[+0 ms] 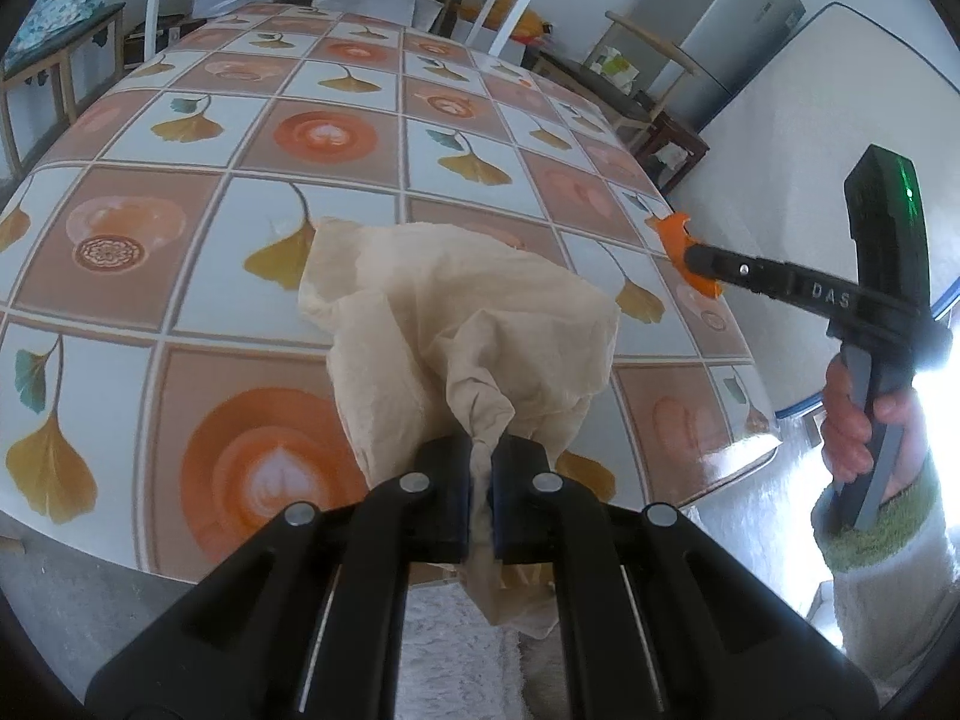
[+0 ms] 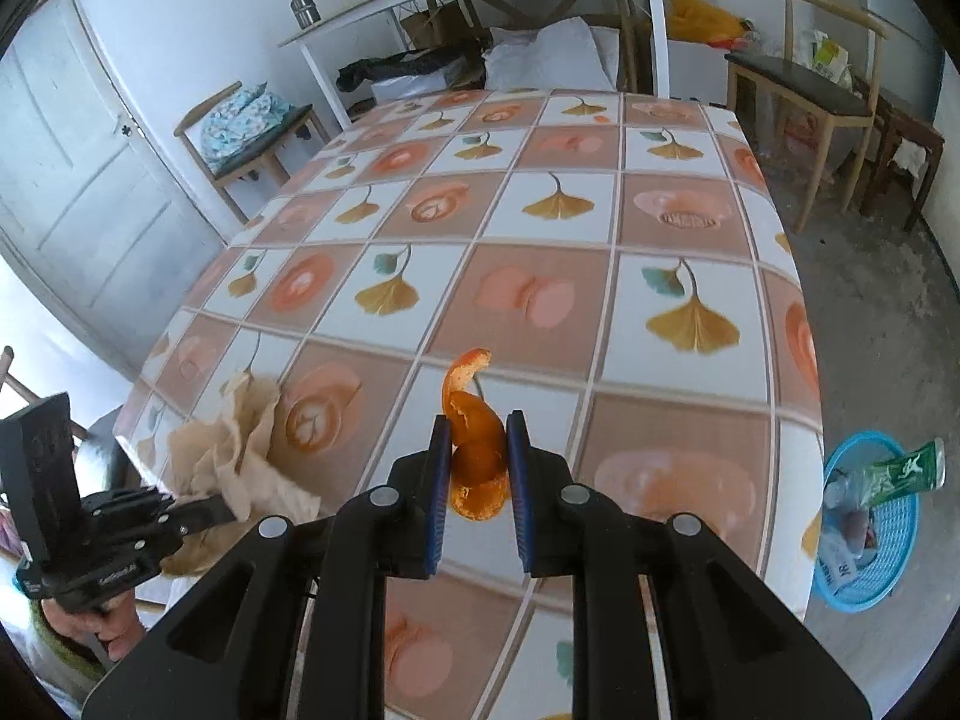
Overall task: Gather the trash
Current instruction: 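Lift the orange peel with the right gripper while the left gripper holds the paper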
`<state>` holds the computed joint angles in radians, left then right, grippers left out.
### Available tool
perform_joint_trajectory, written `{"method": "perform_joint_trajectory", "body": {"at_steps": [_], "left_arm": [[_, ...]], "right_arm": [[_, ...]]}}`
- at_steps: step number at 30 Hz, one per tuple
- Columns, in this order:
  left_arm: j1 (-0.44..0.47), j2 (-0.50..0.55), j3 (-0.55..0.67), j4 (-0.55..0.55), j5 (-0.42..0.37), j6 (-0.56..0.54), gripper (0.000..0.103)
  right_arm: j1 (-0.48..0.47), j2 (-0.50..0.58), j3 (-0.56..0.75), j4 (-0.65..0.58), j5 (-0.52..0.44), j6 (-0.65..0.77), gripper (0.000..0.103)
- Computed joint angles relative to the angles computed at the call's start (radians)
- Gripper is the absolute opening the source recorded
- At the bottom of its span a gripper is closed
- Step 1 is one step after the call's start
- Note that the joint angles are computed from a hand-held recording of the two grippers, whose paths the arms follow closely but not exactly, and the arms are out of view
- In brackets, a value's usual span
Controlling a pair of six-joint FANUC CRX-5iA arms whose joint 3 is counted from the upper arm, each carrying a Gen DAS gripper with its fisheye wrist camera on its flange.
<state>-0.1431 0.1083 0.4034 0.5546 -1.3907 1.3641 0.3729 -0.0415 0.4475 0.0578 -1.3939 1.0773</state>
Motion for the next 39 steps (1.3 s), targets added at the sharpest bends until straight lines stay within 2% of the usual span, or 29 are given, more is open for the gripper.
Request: {"method": "perform_joint_trajectory", "body": {"at_steps": [7,9,11,14,17,25,35,39], "left_arm": [[-0.018,0.007,0.021,-0.02,-0.004,0.007,0.004],[-0.02,0.009,0.026,-0.026,-0.006,0.01,0.004],[-0.022,0.01,0.028,-0.031,-0.006,0.012,0.004],[-0.023,0.009,0.029,-0.033,-0.005,0.013,0.004],[-0.024,0.011,0.034,-0.038,-0.008,0.013,0.004],[-0.025,0.01,0.035,-0.039,-0.007,0.014,0.004],[-0.025,0.01,0.034,-0.039,-0.006,0.014,0.004],[-0.025,0.01,0.034,-0.037,-0.006,0.015,0.004]], "right_arm": [[-0.003,-0.001,-0.027,-0.011,-0.021,0.001,0.02],[-0.002,0.002,-0.028,-0.017,-0.026,0.004,0.024],[0.002,-0.001,-0.037,-0.016,-0.02,0.005,0.037],[0.01,0.003,-0.039,-0.011,-0.022,0.022,0.042],[0.031,0.005,-0.048,0.024,-0.025,0.031,0.044],[0.094,-0.001,-0.094,0.145,-0.023,0.033,0.043],[0.109,-0.007,-0.109,0.184,-0.023,0.016,0.026],[0.117,-0.009,-0.107,0.196,-0.021,0.01,0.022]]}}
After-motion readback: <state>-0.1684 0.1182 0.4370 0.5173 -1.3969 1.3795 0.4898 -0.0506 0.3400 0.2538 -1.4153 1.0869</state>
